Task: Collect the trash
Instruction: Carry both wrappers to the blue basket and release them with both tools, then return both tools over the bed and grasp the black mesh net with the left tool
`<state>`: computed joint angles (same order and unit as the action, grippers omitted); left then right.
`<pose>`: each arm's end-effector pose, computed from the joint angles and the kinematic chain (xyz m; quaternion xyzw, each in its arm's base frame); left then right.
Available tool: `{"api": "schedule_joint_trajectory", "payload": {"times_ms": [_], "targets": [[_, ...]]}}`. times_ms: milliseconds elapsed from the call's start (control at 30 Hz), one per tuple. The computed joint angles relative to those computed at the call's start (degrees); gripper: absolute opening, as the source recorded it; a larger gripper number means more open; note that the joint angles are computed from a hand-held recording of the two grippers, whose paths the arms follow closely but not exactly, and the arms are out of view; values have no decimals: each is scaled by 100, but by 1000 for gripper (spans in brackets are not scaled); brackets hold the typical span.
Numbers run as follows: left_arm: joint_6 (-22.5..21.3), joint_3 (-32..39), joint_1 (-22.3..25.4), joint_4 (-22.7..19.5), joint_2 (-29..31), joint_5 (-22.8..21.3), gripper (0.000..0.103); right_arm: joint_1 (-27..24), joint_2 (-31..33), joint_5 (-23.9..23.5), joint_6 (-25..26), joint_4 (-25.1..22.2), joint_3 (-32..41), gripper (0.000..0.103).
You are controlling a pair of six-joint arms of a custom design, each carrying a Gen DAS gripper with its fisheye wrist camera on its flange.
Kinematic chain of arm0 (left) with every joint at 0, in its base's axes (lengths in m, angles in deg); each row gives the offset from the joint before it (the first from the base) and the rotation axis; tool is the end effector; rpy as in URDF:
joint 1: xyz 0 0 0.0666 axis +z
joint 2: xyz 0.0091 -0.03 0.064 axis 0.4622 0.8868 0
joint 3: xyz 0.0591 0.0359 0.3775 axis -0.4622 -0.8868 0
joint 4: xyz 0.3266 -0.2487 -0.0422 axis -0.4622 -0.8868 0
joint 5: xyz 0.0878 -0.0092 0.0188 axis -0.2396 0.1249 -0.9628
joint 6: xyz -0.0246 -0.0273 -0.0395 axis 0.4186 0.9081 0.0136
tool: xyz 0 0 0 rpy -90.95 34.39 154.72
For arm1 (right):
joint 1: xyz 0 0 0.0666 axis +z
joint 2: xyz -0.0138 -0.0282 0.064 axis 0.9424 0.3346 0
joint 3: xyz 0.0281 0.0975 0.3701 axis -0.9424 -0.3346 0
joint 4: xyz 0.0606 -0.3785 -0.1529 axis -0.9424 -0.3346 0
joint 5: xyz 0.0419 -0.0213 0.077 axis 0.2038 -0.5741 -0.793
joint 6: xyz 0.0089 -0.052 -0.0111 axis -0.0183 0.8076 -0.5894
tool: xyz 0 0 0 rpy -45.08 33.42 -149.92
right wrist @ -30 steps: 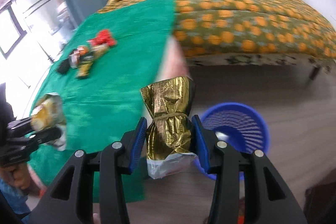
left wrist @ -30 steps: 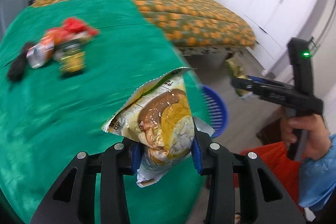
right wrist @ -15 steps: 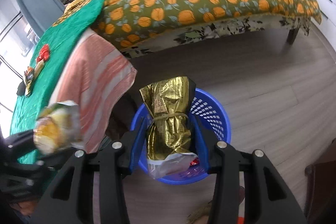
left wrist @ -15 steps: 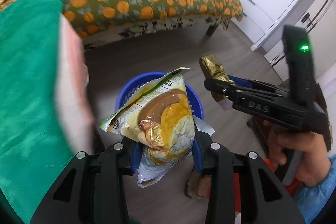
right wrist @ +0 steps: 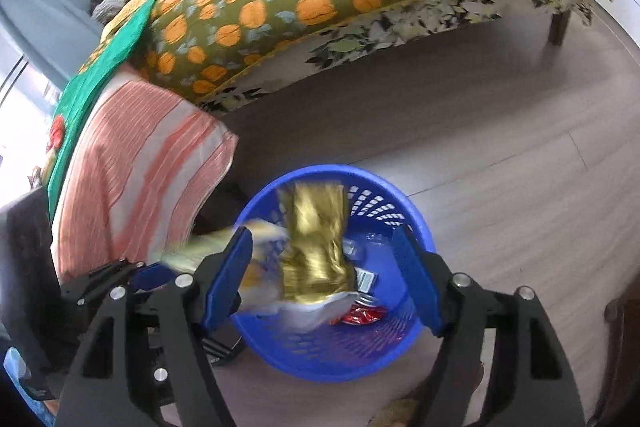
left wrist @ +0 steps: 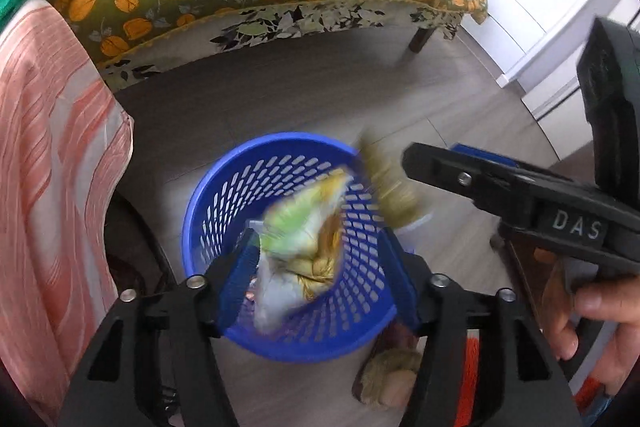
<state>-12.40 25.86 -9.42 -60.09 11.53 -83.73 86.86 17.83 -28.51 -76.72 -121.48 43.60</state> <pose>0.4677 -0.3549 0.4563 0.0866 0.9648 -0.1557 0.1933 0.4964 0.1545 0.4421 -0.0139 0.9551 0.1927 0.2245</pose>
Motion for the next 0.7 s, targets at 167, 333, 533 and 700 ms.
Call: {"api": "schedule_joint_trajectory", "payload": {"times_ms": [167, 333, 533, 700], "targets": [[61, -31, -70, 131, -294, -21, 71, -37, -305, 386, -179, 128, -29, 73], [-91, -182, -290, 117, -1001, -415, 78, 125, -618, 736, -428, 275, -73, 83], [-120, -1206, -314, -132, -2316, -947, 86, 976, -867, 1580, -105, 523, -39, 87], [-102, -2004, -18, -801, -3315, -1666, 87, 1951, -832, 2130, 269, 688, -62, 87]]}}
